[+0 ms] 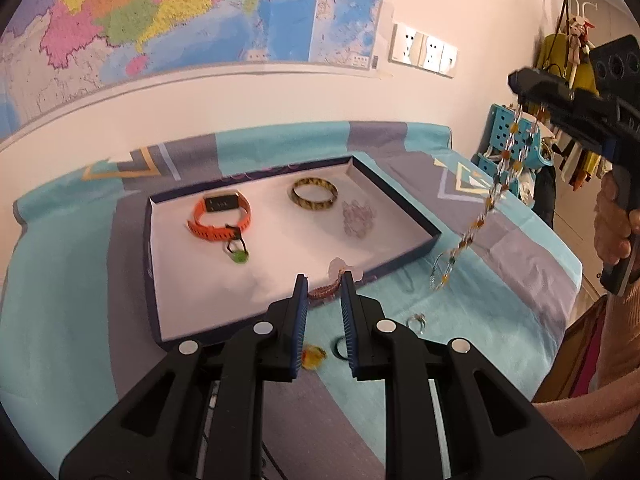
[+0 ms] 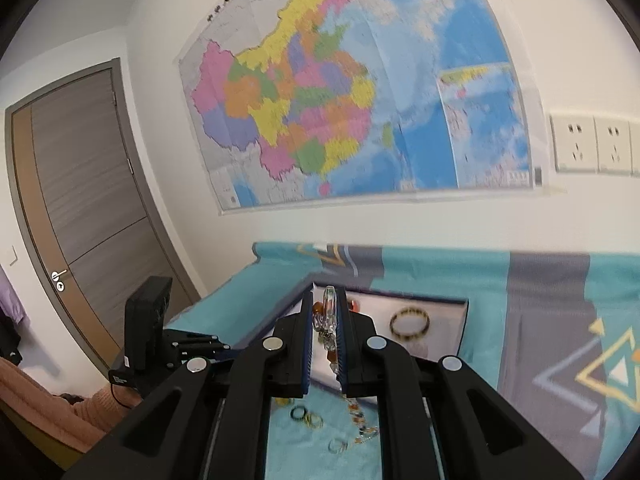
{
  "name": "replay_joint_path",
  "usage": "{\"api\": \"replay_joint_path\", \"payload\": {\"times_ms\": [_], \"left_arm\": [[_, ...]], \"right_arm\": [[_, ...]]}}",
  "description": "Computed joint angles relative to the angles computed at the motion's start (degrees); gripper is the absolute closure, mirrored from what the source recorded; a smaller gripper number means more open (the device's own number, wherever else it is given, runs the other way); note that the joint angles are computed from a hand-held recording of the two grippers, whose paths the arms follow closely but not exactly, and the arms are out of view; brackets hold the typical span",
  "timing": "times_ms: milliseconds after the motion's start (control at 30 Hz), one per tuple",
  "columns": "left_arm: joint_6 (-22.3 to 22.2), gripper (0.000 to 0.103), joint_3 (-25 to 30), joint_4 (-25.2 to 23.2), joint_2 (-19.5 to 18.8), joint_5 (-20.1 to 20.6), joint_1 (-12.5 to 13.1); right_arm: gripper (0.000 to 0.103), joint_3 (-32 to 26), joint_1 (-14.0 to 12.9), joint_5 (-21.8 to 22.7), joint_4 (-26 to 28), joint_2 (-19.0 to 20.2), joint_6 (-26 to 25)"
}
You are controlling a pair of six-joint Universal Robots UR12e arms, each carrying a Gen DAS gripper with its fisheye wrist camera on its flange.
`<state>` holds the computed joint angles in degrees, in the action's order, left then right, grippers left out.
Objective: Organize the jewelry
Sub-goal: 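Lift necklace with right tool over the box while left tool carries pink-pendant cord there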
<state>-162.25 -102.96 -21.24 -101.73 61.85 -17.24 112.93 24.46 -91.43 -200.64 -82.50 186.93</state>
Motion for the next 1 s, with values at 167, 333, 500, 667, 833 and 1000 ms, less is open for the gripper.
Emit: {"api": "replay_joint_path", "payload": {"times_ms": [167, 333, 500, 667, 833, 1000], "left_arm": [[-0.9, 0.086, 1.7, 1.0, -1.0, 1.1, 0.1], [-1.0, 0.086, 3.3, 1.3, -2.2, 2.3, 0.1], [-1.3, 0.086, 4.6, 0.8, -3.2, 3.7, 0.1], [-1.5, 0.086, 6.2, -0.6, -4.6, 4.9, -0.1], [-1.4, 0.086, 7.2, -2.4, -5.9, 6.0, -0.3], [-1.0, 0.086, 7.9, -4.2, -6.8, 7.2, -0.6]], "right_arm": [[0.094, -2.1, -0.5, 0.6, 0.4, 0.3, -1.0], [0.094, -4.1, -1.2, 1.4, 1.0, 1.2, -0.9], [0.094, -6.0, -2.1, 3.3, 2.7, 2.6, 0.0], [0.094, -7.8, -2.8, 5.4, 4.8, 4.2, 1.1], [0.094, -9.3, -3.4, 6.8, 7.5, 5.6, 2.0], [0.094, -10.1, -4.4, 8.7, 10.0, 6.9, 3.6]]}}
